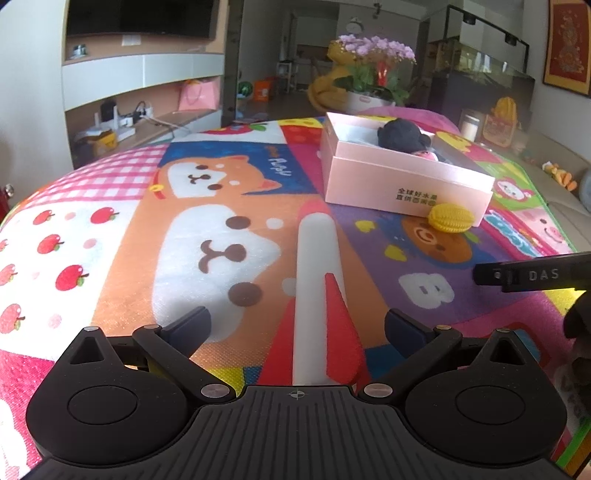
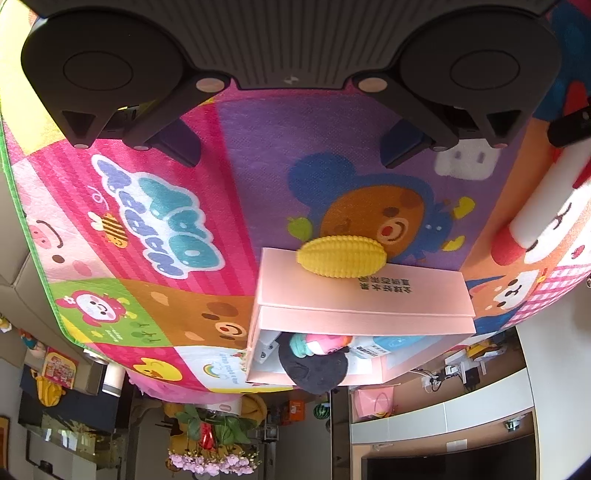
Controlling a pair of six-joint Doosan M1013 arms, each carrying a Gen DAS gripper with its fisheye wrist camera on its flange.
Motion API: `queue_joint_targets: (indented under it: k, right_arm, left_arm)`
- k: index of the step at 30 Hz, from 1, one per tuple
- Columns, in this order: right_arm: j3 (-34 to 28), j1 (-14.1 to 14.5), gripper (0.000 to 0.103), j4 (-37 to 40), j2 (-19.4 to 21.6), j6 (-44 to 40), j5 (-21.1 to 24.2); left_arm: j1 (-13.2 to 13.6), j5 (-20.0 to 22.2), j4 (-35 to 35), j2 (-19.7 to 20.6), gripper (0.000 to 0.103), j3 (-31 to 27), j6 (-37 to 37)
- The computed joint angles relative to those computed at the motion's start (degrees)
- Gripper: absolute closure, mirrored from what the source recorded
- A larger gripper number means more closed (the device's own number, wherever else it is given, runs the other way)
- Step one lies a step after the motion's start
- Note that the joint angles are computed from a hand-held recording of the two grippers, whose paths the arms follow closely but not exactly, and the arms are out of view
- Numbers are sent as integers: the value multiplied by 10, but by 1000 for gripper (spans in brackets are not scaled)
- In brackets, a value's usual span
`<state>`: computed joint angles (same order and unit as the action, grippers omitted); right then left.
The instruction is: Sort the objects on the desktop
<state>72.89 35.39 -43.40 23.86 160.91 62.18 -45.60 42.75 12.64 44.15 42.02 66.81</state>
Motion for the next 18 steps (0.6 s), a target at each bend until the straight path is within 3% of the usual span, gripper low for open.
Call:
queue_joint_targets:
  k: [9,10,12,18]
  right_arm:
    - [-31,17,1,-77,22,-4,11]
    - [-34,17,4,-86,25,-7,18]
    - [-44,15,26,-85,32,-31,30]
    - [-51,-1,23,-76,36,-28,-2]
  left_arm:
    - [3,-10,-15,-3,0,6,1]
    - [3,-10,-15,-3,0,6,1]
    - [3,-10,-15,-3,0,6,1]
    - [3,-10,-15,-3,0,6,1]
